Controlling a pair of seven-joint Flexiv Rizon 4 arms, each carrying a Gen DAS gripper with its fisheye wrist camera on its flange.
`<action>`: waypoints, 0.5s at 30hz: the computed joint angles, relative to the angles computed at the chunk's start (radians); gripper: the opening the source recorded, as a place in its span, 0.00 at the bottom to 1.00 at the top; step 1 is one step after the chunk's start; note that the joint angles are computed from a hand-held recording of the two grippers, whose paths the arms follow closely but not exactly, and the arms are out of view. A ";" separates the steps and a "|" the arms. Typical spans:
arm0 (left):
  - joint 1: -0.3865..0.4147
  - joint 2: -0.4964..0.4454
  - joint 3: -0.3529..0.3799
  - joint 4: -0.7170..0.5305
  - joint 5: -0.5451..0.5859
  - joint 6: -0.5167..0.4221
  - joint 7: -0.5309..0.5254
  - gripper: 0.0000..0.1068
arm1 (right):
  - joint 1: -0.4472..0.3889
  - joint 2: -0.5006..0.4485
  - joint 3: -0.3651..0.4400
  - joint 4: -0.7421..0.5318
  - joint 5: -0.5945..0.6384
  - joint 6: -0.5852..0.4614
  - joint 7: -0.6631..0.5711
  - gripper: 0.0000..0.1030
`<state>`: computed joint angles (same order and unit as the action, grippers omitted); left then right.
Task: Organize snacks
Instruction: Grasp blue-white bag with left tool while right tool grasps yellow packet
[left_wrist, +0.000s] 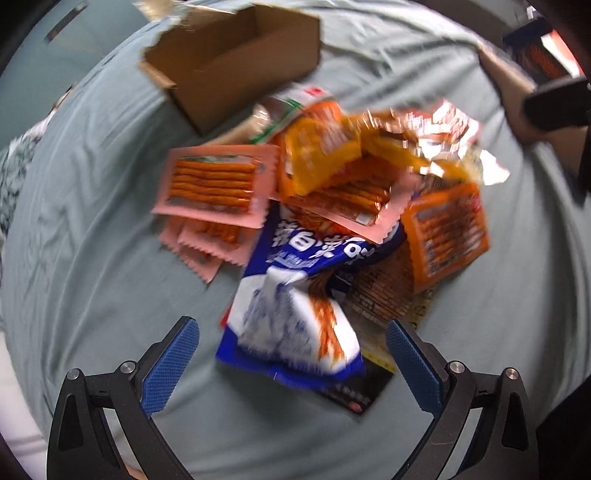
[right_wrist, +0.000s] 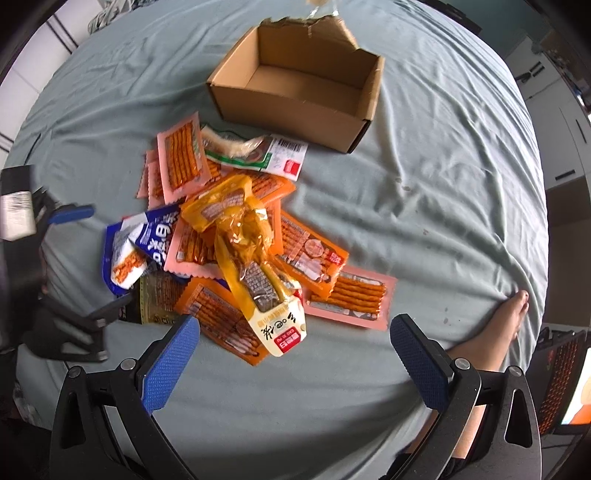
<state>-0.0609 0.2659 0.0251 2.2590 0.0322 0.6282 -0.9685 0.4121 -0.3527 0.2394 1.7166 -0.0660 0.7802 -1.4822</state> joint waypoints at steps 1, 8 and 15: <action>0.003 -0.018 -0.012 0.000 0.022 0.010 -0.012 0.96 | 0.004 -0.004 -0.001 0.001 -0.008 -0.003 -0.001 1.00; 0.012 -0.100 0.003 -0.055 -0.053 -0.101 -0.046 0.47 | -0.013 -0.043 0.012 -0.041 0.055 -0.080 -0.042 1.00; 0.001 0.013 0.046 -0.022 -0.129 -0.162 0.077 0.36 | 0.025 -0.094 -0.011 -0.005 -0.036 0.005 -0.061 1.00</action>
<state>-0.0600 0.2785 0.0707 2.2367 -0.0967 0.4661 -0.8917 0.4372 -0.4469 0.2285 1.7118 -0.1023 0.7847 -1.5435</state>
